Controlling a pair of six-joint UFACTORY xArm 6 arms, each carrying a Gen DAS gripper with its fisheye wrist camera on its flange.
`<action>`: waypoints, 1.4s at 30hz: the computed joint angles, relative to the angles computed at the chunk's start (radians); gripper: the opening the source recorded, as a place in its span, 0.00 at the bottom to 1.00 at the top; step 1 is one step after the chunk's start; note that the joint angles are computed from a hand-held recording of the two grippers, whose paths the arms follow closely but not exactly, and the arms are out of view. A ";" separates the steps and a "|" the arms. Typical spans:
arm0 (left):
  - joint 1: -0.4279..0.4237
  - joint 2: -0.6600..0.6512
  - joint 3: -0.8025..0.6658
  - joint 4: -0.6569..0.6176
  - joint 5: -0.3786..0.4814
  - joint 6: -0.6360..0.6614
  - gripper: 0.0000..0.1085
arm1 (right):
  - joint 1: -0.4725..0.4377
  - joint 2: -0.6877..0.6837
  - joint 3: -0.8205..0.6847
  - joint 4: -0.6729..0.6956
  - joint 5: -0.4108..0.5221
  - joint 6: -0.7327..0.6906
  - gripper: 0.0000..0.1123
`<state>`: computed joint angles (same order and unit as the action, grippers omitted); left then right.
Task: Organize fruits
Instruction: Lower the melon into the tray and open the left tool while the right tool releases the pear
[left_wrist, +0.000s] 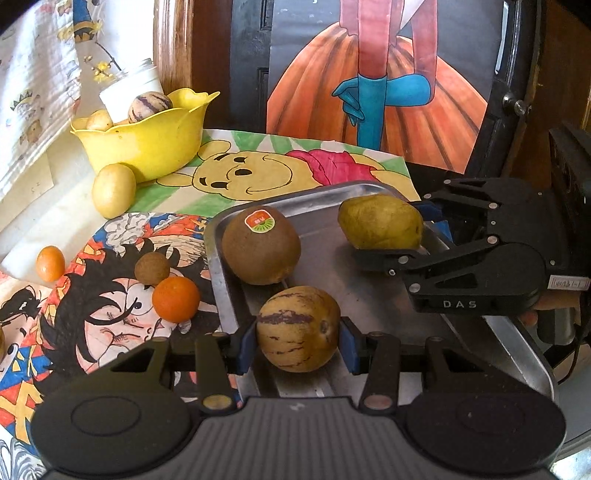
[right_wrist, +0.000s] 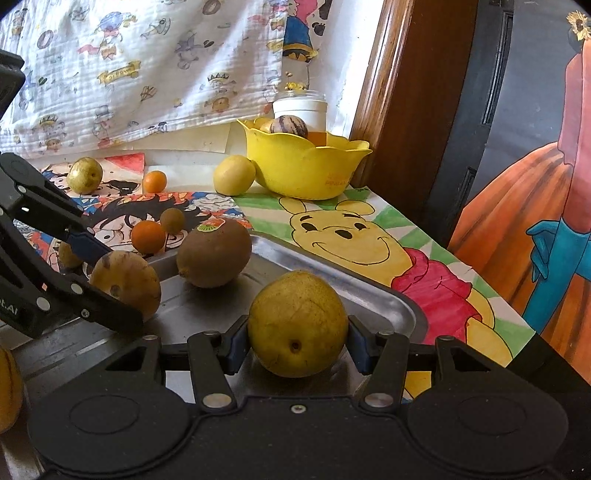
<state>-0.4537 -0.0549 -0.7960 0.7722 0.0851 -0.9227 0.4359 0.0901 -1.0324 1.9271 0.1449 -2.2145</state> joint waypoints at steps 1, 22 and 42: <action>0.000 0.000 0.000 0.002 0.001 -0.001 0.47 | -0.001 0.000 0.000 -0.004 0.001 0.002 0.50; -0.013 -0.252 0.099 0.264 0.103 -0.330 0.87 | 0.042 -0.262 0.150 0.158 -0.059 -0.078 0.76; -0.263 -0.772 0.346 0.272 0.476 -0.521 0.94 | 0.434 -0.782 0.441 0.019 -0.410 0.242 0.91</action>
